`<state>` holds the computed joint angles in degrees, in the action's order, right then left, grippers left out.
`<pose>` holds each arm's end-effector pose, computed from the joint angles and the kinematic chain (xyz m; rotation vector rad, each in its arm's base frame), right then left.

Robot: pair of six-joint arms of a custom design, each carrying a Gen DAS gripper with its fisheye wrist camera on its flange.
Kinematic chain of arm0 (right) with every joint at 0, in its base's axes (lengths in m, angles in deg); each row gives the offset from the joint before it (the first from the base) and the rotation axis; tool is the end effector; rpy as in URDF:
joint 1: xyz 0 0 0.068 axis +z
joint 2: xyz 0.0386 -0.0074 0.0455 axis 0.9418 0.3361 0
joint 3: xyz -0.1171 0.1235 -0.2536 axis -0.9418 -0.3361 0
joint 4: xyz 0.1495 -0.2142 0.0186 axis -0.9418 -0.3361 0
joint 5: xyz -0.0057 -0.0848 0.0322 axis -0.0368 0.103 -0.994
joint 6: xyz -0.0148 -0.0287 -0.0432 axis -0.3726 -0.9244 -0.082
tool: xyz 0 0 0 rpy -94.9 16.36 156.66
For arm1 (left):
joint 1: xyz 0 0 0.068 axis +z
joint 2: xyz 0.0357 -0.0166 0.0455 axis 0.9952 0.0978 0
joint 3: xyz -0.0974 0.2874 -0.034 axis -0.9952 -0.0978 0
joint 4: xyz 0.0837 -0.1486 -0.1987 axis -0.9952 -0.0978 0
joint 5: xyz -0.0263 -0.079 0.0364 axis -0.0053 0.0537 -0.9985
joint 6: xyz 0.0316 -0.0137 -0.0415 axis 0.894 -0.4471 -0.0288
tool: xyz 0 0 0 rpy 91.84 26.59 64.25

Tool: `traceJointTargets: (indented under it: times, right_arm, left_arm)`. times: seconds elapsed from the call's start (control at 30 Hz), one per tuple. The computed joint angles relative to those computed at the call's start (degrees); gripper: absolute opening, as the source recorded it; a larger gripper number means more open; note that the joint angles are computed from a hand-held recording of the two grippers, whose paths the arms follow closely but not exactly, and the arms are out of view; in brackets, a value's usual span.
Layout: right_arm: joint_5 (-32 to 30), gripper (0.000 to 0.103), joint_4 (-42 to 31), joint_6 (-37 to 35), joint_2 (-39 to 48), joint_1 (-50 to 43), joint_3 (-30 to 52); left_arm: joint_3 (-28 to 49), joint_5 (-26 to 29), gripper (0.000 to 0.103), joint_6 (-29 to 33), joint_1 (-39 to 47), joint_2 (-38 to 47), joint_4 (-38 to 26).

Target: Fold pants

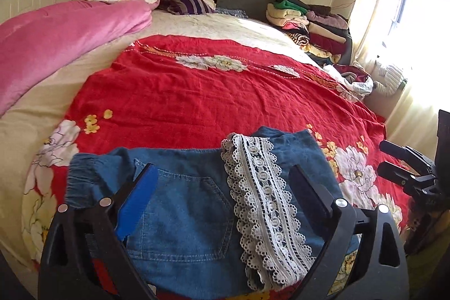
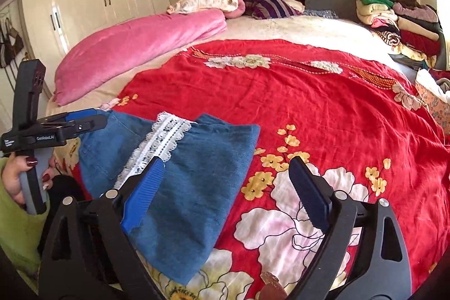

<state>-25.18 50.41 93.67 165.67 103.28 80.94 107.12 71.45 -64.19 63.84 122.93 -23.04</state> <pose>0.2000 0.1176 0.0782 -0.0228 2.2543 0.2131 0.3050 -0.1233 0.0737 0.4689 2.2789 -0.4874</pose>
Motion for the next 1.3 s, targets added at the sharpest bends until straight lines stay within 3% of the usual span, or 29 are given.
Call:
traceJointTargets:
  times: [0.23,0.9,1.07,1.2,1.3]
  right_arm:
    - [2.11,0.087,-0.9,0.86,-2.24,3.72,-1.13]
    - [2.96,0.089,4.73,5.18,5.0,10.84,-2.68]
    - [3.05,0.089,8.15,5.3,8.62,13.07,-2.75]
    - [3.11,0.068,7.38,3.85,11.18,14.84,-1.01]
    - [1.59,0.063,7.77,3.6,13.58,15.03,0.16]
  left_arm:
    - [-5.12,-1.89,0.093,1.07,-1.02,-4.51,0.73]
    - [-10.96,0.98,0.092,-0.4,-1.91,-2.75,1.73]
    - [-9.76,1.26,0.077,-1.03,-4.72,1.93,2.05]
    - [-7.32,0.11,0.075,-1.82,-7.19,6.74,1.46]
    - [-5.63,-0.31,0.049,-1.85,-8.51,10.38,1.38]
